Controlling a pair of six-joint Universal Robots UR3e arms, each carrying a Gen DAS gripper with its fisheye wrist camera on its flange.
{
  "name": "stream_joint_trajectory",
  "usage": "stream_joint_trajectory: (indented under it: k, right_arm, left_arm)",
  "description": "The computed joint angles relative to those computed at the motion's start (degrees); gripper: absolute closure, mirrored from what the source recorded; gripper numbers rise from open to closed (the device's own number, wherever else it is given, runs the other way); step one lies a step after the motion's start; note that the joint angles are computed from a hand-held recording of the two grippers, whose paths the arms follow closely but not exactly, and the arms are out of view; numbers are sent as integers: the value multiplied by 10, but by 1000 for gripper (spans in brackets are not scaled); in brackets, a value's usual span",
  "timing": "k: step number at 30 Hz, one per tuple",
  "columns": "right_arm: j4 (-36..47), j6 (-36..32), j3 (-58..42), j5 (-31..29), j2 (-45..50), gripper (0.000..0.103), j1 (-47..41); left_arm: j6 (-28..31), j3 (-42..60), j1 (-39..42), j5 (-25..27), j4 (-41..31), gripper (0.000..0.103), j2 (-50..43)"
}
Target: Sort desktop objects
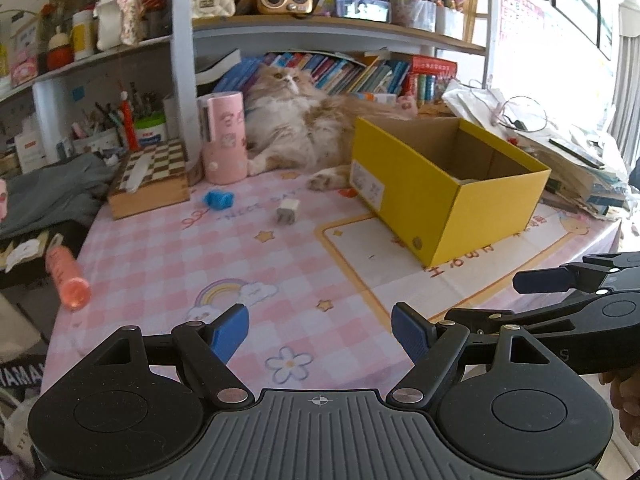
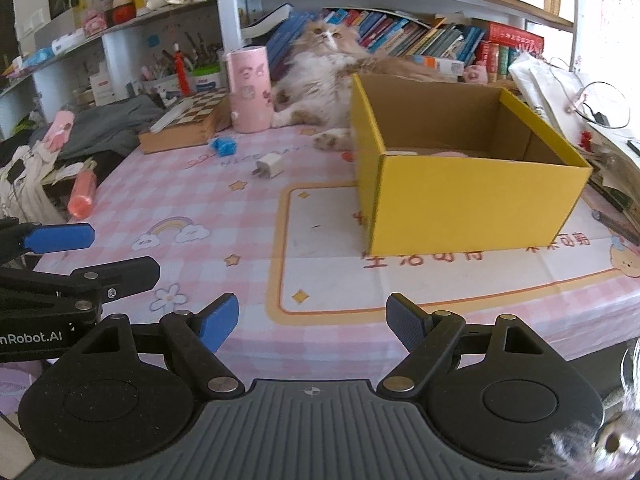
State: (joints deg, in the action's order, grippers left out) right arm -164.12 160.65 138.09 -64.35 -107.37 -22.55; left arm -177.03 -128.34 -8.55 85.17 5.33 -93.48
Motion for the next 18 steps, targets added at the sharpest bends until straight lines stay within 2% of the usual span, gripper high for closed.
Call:
stream_joint_trajectory:
  k: [18]
  right_arm:
    - [-47, 41, -18, -49, 46, 24, 102]
  left_arm:
    - [20, -83, 81, -40, 0, 22, 80]
